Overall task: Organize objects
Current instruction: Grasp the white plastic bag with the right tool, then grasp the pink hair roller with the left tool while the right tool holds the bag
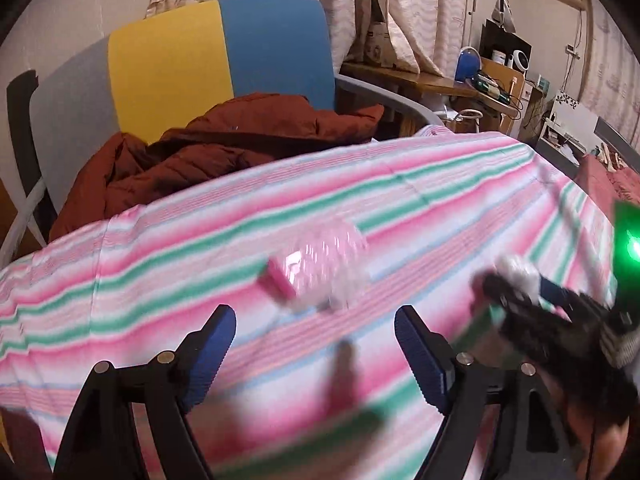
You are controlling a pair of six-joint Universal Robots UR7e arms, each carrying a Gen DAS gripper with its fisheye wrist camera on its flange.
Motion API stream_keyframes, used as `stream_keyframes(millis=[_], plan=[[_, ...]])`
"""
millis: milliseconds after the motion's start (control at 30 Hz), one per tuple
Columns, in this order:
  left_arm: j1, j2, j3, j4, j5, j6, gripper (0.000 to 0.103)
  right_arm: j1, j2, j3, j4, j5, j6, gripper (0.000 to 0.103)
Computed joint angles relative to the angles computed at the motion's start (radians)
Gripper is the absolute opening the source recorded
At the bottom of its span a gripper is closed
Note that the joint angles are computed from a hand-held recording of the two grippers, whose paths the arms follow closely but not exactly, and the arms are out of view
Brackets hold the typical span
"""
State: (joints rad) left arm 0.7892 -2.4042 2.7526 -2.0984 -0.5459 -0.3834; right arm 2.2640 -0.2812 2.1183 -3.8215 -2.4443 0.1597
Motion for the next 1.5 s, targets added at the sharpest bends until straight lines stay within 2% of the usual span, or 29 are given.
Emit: stream_keyframes(millis=[67, 167, 300, 433, 533, 633, 800, 900, 1000, 1200, 1333, 1500], plan=[[0.032, 0.098, 0.008, -0.148, 0.017, 0.097, 0.085, -0.004, 0.0, 0.001, -0.008, 0.004, -0.005, 0.065], [0.054, 0.263, 0.027, -0.36, 0.092, 0.254, 0.085, -0.005, 0.002, 0.003, -0.018, 0.009, -0.007, 0.065], [0.118, 0.406, 0.017, -0.592, 0.05, 0.415, 0.085, -0.006, 0.003, 0.0, -0.016, 0.005, -0.01, 0.065], [0.164, 0.492, 0.008, -0.702, 0.031, 0.453, 0.085, -0.007, 0.003, -0.001, -0.016, 0.005, -0.013, 0.065], [0.195, 0.538, -0.001, -0.753, 0.003, 0.441, 0.085, -0.008, 0.004, -0.002, -0.021, 0.008, -0.013, 0.065], [0.185, 0.555, 0.011, -0.781, 0.012, 0.445, 0.085, -0.008, 0.006, -0.002, -0.025, 0.01, -0.013, 0.065], [0.206, 0.556, 0.006, -0.818, -0.031, 0.476, 0.085, -0.005, 0.008, -0.005, -0.019, 0.003, -0.011, 0.065], [0.234, 0.579, -0.007, -0.833, -0.051, 0.477, 0.076, -0.006, 0.008, -0.005, -0.02, 0.005, -0.011, 0.065], [0.252, 0.575, -0.01, -0.858, -0.082, 0.496, 0.076, -0.005, 0.008, -0.005, -0.019, 0.003, -0.011, 0.065], [0.236, 0.586, 0.009, -0.901, -0.071, 0.519, 0.075, -0.004, 0.01, -0.003, -0.028, 0.004, -0.011, 0.065], [0.205, 0.556, 0.038, -0.92, -0.057, 0.523, 0.075, -0.005, 0.01, 0.002, -0.048, 0.012, -0.01, 0.063], [0.174, 0.442, 0.07, -0.872, -0.047, 0.475, 0.075, 0.0, 0.013, -0.004, -0.04, 0.001, -0.007, 0.062]])
